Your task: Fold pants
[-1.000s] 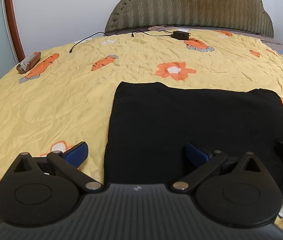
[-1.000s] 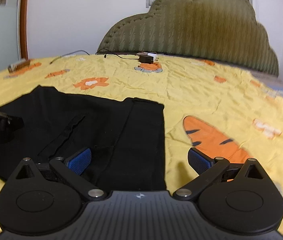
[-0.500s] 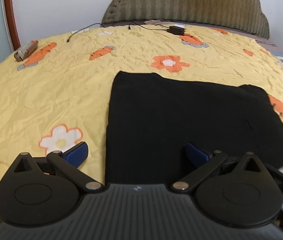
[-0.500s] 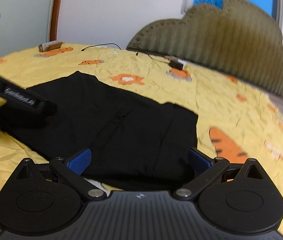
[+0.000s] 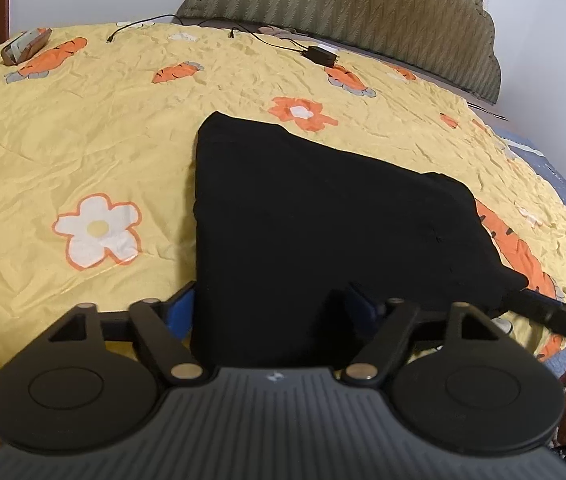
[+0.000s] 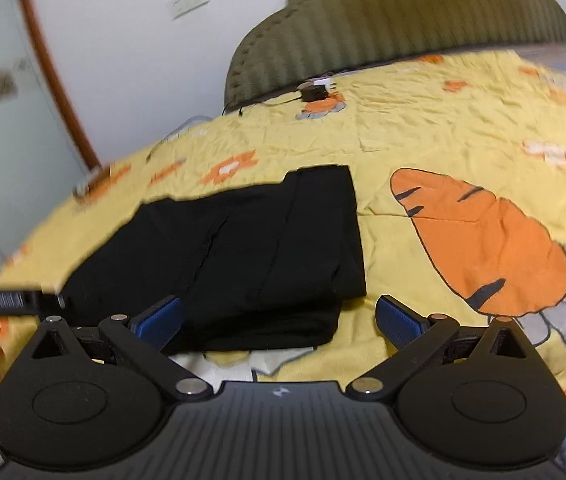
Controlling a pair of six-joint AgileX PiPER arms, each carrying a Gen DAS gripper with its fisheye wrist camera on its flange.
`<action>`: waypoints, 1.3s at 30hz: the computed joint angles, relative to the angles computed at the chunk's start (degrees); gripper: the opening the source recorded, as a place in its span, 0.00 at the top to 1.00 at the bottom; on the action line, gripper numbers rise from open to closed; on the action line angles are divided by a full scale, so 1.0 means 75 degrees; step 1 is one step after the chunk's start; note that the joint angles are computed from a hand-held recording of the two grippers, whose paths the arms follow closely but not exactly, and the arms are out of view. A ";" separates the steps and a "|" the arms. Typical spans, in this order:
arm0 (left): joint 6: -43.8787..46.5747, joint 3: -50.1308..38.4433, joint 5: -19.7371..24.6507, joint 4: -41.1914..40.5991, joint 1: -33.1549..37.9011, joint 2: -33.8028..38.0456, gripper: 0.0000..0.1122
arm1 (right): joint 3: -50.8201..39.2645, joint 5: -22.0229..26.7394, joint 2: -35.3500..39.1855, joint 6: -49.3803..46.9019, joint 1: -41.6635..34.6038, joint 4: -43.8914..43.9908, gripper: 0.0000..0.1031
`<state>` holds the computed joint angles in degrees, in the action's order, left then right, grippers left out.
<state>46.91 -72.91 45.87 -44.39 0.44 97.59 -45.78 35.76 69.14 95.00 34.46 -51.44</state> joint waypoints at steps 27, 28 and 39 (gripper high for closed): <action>-0.0426 0.0171 -0.0746 0.0704 -0.0390 -0.0261 0.56 | -0.0068 0.0390 -0.0198 -0.0785 -0.0228 0.0190 0.90; -0.0441 0.0225 -0.0854 0.0772 -0.0457 -0.0304 0.59 | -0.0072 0.0436 -0.0228 -0.0856 -0.0203 0.0195 0.91; -0.0704 0.0123 -0.0863 0.1163 -0.0585 -0.0300 0.72 | -0.0427 0.1387 0.0273 -0.0609 0.0307 -0.0459 0.94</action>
